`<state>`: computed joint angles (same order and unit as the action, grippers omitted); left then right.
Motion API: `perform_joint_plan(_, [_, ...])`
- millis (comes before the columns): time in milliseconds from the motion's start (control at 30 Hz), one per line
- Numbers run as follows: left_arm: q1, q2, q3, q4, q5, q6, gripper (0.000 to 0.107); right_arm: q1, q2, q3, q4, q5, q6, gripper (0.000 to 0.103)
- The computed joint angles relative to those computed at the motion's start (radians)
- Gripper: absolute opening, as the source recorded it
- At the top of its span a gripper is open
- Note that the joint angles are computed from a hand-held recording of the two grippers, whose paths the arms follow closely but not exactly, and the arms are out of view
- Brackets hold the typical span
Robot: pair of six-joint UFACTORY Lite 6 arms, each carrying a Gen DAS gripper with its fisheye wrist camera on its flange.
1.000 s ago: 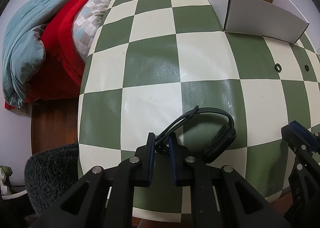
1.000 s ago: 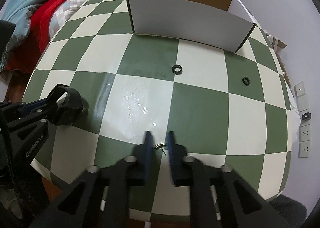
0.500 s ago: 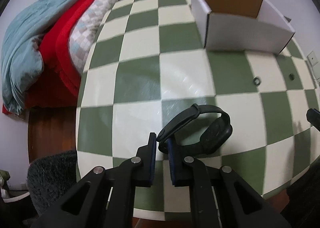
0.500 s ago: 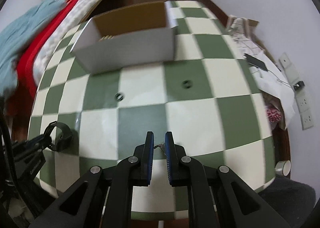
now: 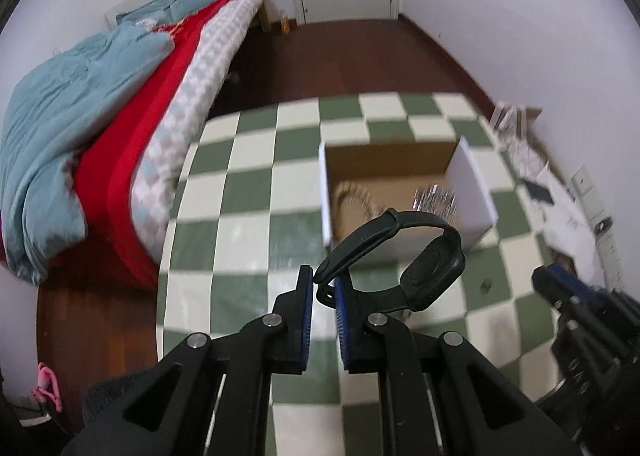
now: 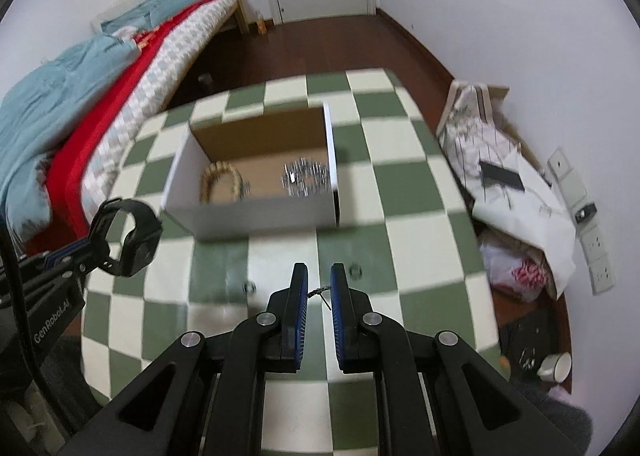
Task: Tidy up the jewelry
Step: 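Lift the watch band and earring over the white box, then open both tools to drop the watch band and earring into the box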
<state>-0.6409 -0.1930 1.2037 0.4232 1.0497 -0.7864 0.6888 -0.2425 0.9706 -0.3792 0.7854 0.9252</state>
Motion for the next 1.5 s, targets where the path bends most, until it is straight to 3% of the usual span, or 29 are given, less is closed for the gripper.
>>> perform_joint_plan(333, [0.198,0.332,0.344,-0.143,-0.043,0.217,0.008,-0.16,0.338,0.394,0.105,-0.007,-0.277,0.012])
perform_joint_plan(733, [0.355,0.709,0.652,-0.493,-0.001,0.455,0.012,-0.334,0.825,0.839,0.508,0.038,-0.663,0.012])
perform_joint_plan(833, [0.373,0.75,0.699,-0.58,0.024,0.5,0.017,-0.357,0.889,0.9,0.606,0.066,-0.738,0.012])
perform_joint_plan(867, [0.371,0.76,0.717,-0.574,0.035,0.488,0.027,-0.363,0.912,0.924,0.63,0.081,-0.758,0.013])
perform_joint_plan(900, [0.367,0.767,0.734,-0.554,0.043,0.477,0.052,-0.364,0.923,0.939,0.639,0.096,-0.761,0.014])
perform_joint_plan(933, [0.363,0.763,0.739,-0.526,0.045,0.46,0.067,-0.364,0.938,0.959,0.632,0.116,-0.754,0.025])
perform_joint_plan(967, [0.363,0.751,0.733,-0.506,0.037,0.447,0.087,-0.358,0.936,0.961,0.604,0.12,-0.735,0.051])
perform_joint_plan(1033, [0.367,0.728,0.72,-0.474,0.029,0.437,0.091,-0.357,0.923,0.948,0.583,0.117,-0.723,0.078])
perform_joint_plan(1133, [0.354,0.707,0.715,-0.365,0.048,0.395,0.102,-0.341,0.897,0.921,0.484,0.137,-0.653,0.079])
perform_joint_plan(1233, [0.324,0.635,0.628,-0.229,0.009,0.329,0.102,-0.314,0.874,0.889,0.364,0.163,-0.568,0.099])
perform_joint_plan(1500, [0.259,0.425,0.351,-0.016,-0.097,0.178,0.103,-0.249,0.732,0.707,0.188,0.139,-0.423,0.102])
